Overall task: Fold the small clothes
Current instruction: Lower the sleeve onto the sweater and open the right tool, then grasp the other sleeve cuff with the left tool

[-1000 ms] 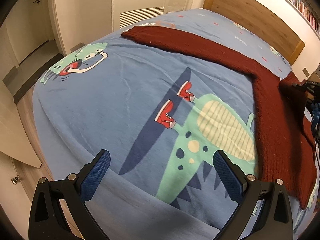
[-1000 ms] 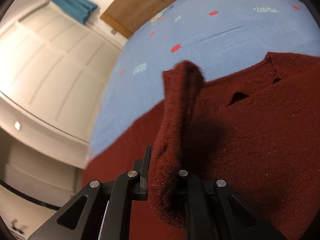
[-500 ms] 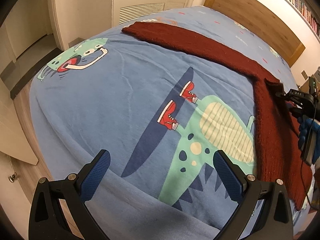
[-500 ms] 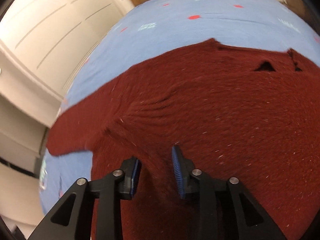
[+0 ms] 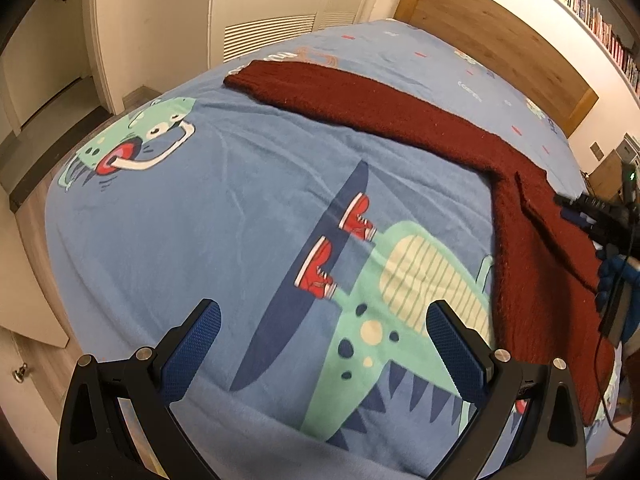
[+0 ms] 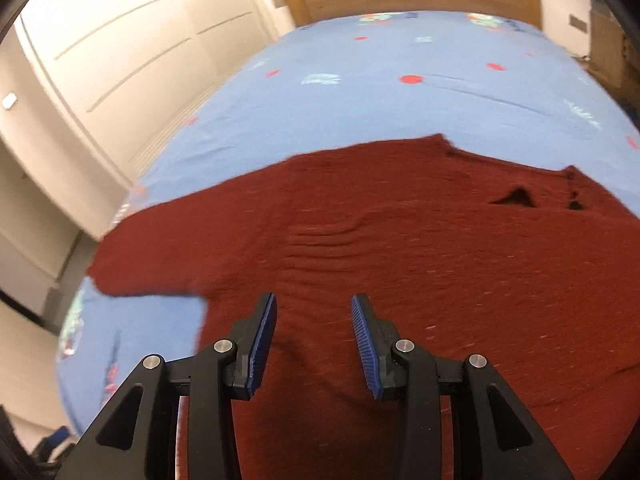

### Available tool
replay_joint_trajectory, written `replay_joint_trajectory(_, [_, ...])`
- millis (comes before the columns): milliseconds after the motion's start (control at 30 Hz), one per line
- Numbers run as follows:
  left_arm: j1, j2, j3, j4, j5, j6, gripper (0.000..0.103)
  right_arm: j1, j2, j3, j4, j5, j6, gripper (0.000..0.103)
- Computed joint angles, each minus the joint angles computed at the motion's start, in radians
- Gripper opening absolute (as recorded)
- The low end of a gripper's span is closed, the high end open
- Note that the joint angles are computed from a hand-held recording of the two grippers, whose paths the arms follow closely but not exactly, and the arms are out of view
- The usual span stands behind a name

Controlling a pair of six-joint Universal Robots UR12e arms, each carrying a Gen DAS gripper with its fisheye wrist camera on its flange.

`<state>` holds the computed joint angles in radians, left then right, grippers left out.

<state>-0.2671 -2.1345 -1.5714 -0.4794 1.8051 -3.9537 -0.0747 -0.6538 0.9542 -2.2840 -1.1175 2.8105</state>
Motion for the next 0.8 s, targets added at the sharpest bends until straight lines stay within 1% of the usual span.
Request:
replay_joint_trajectory(67, [0.005, -0.005, 0.006, 0.006, 0.003, 0.003, 0.101, 0.009, 0.006, 0.001, -0.011, -0.053, -0.004, 0.041])
replay_joint_trajectory(133, [0.012, -0.011, 0.014, 0.011, 0.003, 0.004, 0.101, 0.017, 0.010, 0.006, -0.003, -0.101, -0.027, 0.041])
replay_joint_trajectory(167, [0.016, -0.015, 0.019, 0.013, 0.007, 0.005, 0.101, 0.019, 0.012, 0.009, 0.007, -0.109, -0.036, 0.041])
replay_joint_trajectory(233, [0.025, -0.023, 0.031, 0.016, 0.021, 0.014, 0.101, 0.020, -0.001, 0.052, -0.034, -0.113, -0.051, 0.041])
replay_joint_trajectory(333, [0.040, -0.037, 0.051, 0.025, 0.039, 0.029, 0.101, 0.012, -0.014, 0.058, -0.006, -0.049, -0.062, 0.041])
replay_joint_trajectory(400, [0.054, -0.048, 0.065, 0.034, 0.046, 0.034, 0.101, 0.011, -0.026, 0.075, -0.024, -0.041, -0.085, 0.041])
replay_joint_trajectory(533, [0.089, -0.071, 0.090, 0.056, 0.037, 0.031, 0.101, 0.004, -0.066, 0.132, -0.061, -0.011, -0.117, 0.041])
replay_joint_trajectory(600, [0.113, -0.086, 0.103, 0.069, 0.010, 0.014, 0.101, -0.001, -0.089, 0.167, -0.077, 0.004, -0.138, 0.041])
replay_joint_trajectory(700, [0.150, -0.108, 0.118, 0.101, -0.036, -0.011, 0.101, -0.006, -0.105, 0.189, -0.081, 0.017, -0.163, 0.041])
replay_joint_trajectory(800, [0.184, -0.130, 0.126, 0.142, -0.091, -0.054, 0.101, -0.014, -0.132, 0.221, -0.078, 0.032, -0.186, 0.041])
